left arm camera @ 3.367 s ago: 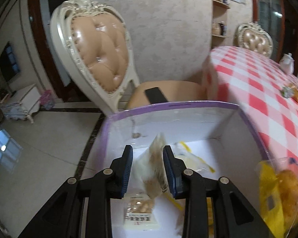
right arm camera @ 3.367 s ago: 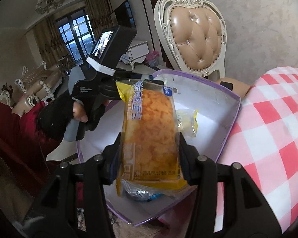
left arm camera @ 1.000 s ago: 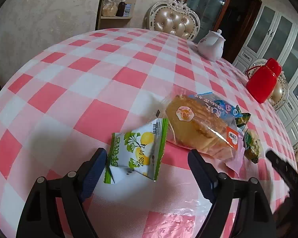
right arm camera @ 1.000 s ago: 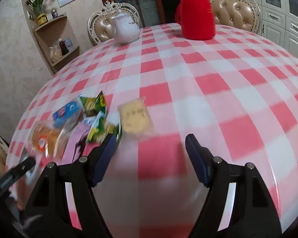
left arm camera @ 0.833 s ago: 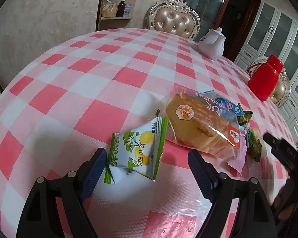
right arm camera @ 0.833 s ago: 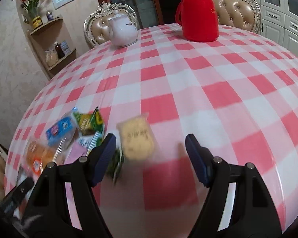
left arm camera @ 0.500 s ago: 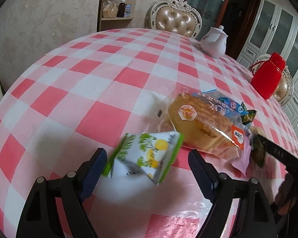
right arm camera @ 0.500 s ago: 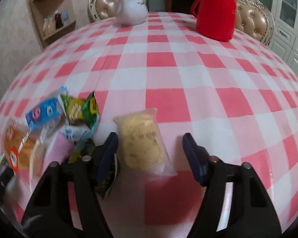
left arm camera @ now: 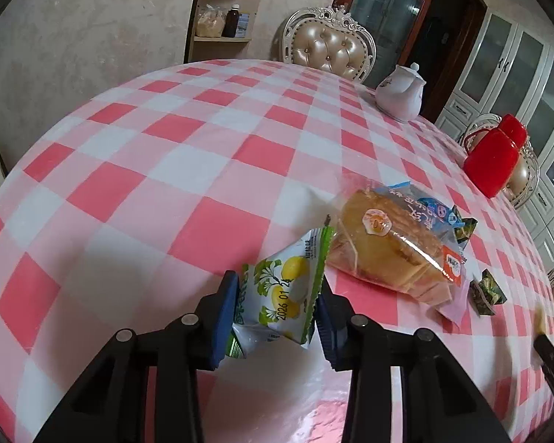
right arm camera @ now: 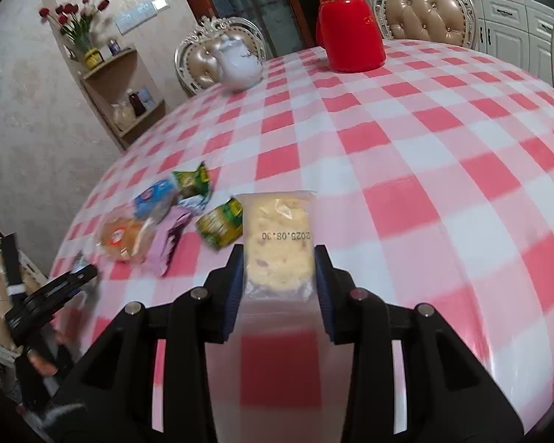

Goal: Organize snacks
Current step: 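Grasp the green lemon-print packet with left tool while right tool grasps clear bag of yellow cake, then carry the green packet and the cake bag toward the white box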

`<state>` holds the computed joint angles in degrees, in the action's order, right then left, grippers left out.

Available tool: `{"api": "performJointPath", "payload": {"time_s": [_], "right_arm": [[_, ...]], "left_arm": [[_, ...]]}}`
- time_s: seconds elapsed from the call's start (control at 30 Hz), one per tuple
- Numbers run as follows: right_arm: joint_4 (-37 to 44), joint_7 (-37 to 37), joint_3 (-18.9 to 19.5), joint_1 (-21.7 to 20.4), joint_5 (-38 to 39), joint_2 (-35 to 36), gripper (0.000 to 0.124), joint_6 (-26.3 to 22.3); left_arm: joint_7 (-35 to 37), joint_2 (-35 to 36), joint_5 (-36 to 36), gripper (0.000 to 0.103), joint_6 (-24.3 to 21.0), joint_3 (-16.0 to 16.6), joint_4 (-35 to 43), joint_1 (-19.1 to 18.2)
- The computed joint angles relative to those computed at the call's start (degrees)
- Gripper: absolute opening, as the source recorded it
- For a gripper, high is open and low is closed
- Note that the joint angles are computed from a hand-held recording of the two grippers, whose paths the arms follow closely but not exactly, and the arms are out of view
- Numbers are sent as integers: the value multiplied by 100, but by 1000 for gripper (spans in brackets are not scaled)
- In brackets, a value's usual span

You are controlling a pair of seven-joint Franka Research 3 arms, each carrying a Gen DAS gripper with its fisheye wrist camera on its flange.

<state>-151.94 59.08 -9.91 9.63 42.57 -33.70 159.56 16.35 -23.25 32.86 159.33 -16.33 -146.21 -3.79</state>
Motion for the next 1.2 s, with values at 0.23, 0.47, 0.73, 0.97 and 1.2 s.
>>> {"api": "performJointPath", "payload": {"time_s": [0.23,0.47,0.73,0.97,1.2], "right_arm": [[-428,-328,-207,421,632,-708,40,-486],[-471,-421,-107,407,731,-701,40,-352],[-451,-498,-176,397,801,-703,40,-393],[-411,-1010,-330,663,1181,-805,40,-844],[-456,-1503,-187,772,1663,-990,40,-1215]], "left_arm": [[-594,-362,767,36,2,-546,-75,446],[-737,-662,884,36,-250,-494,-229,-37],[-912,-1075,812,36,-654,-697,-400,-362],[-1026,-1851,638,36,-1183,-802,-719,-759],[-804,-2877,275,36,-1930,-712,-1166,-1305]]}}
